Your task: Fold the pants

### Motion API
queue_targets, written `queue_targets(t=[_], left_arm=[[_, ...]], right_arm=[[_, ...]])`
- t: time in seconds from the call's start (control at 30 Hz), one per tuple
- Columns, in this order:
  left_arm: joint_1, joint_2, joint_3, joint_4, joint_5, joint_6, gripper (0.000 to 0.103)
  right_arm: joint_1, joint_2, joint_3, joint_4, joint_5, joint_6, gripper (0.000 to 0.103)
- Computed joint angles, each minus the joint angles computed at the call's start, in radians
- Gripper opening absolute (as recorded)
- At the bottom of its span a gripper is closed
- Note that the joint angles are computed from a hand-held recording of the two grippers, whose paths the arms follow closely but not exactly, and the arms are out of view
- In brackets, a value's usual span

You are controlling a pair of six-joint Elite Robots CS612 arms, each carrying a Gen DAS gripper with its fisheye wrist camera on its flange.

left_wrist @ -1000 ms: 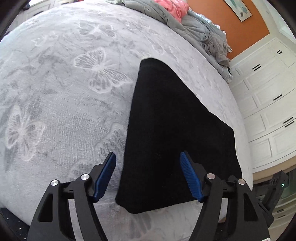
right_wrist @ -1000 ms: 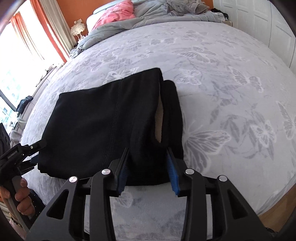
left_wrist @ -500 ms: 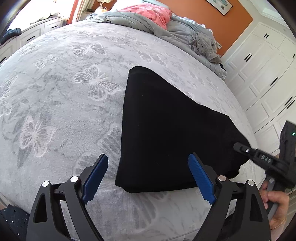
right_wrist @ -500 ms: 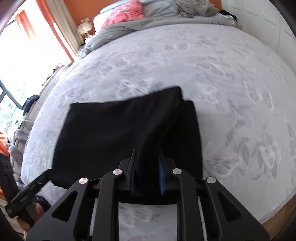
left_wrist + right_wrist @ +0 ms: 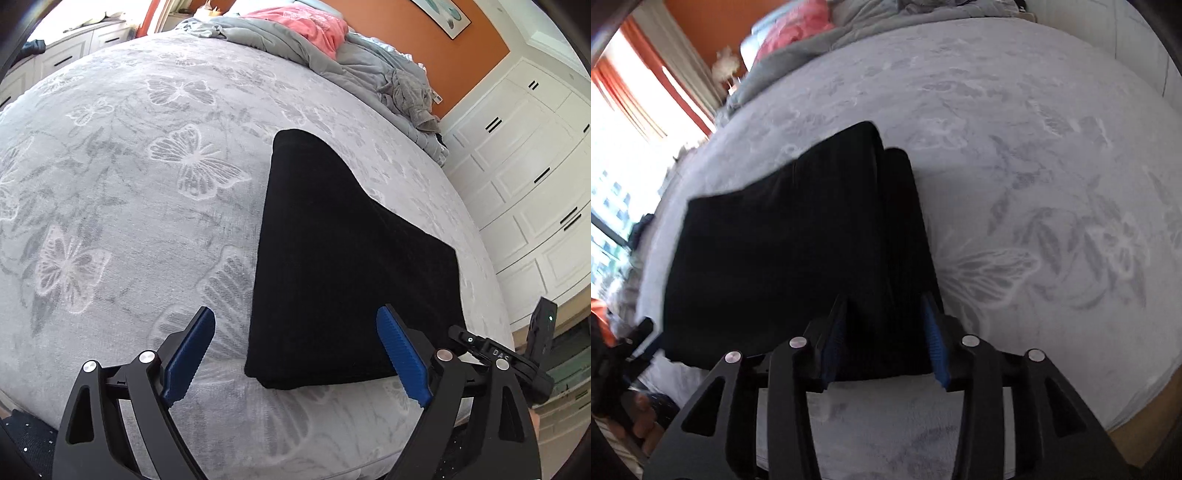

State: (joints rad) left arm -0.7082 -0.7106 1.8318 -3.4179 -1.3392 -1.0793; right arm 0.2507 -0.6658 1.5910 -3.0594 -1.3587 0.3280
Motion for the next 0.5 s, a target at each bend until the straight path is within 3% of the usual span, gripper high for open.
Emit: queue_targets(t=[0.03,0.07,0.17,0.23,0.3,0.33,0.37,0.4,0.43,0.5], left_arm=[[0.005,0.004,-0.003,0.001,-0.01,-0.017,0.087],[0.013,0.01,-0.008,-0.004,-0.028,-0.035,0.087],[0.039,0.039,-0.033,-0.059,-0.109,-0.079,0.087],[0.055,0.063,-0.059,-0.076,-0.167,-0.097,0.087],[0.07,0.092,-0.095,-0.06,-0.253,-0.108,0.087],[0.069,0.096,-0.105,-0.04,-0.258,-0.09,0.086],[0.06,0.092,-0.107,-0.022,-0.224,-0.053,0.085],[0.053,0.086,-0.113,0.008,-0.206,-0.001,0.083],[0.045,0.078,-0.116,0.049,-0.174,0.042,0.058],[0.042,0.061,-0.106,0.059,-0.157,0.077,0.033]], right_arm=[[-0.002,-0.005,0.003,-0.007,-0.013,0.006,0.067],[0.007,-0.008,0.0,-0.018,-0.062,0.003,0.068],[0.013,-0.002,-0.029,0.0,-0.085,-0.067,0.075],[0.01,0.012,-0.047,0.031,-0.054,-0.099,0.085],[0.004,0.03,-0.073,0.094,0.005,-0.119,0.086],[-0.002,0.042,-0.075,0.095,0.049,-0.105,0.086],[-0.013,0.057,-0.072,0.061,0.111,-0.076,0.084],[-0.022,0.068,-0.065,0.01,0.155,-0.019,0.063],[-0.03,0.07,-0.063,-0.002,0.206,0.006,0.042],[-0.036,0.06,-0.06,-0.026,0.263,0.039,0.035]])
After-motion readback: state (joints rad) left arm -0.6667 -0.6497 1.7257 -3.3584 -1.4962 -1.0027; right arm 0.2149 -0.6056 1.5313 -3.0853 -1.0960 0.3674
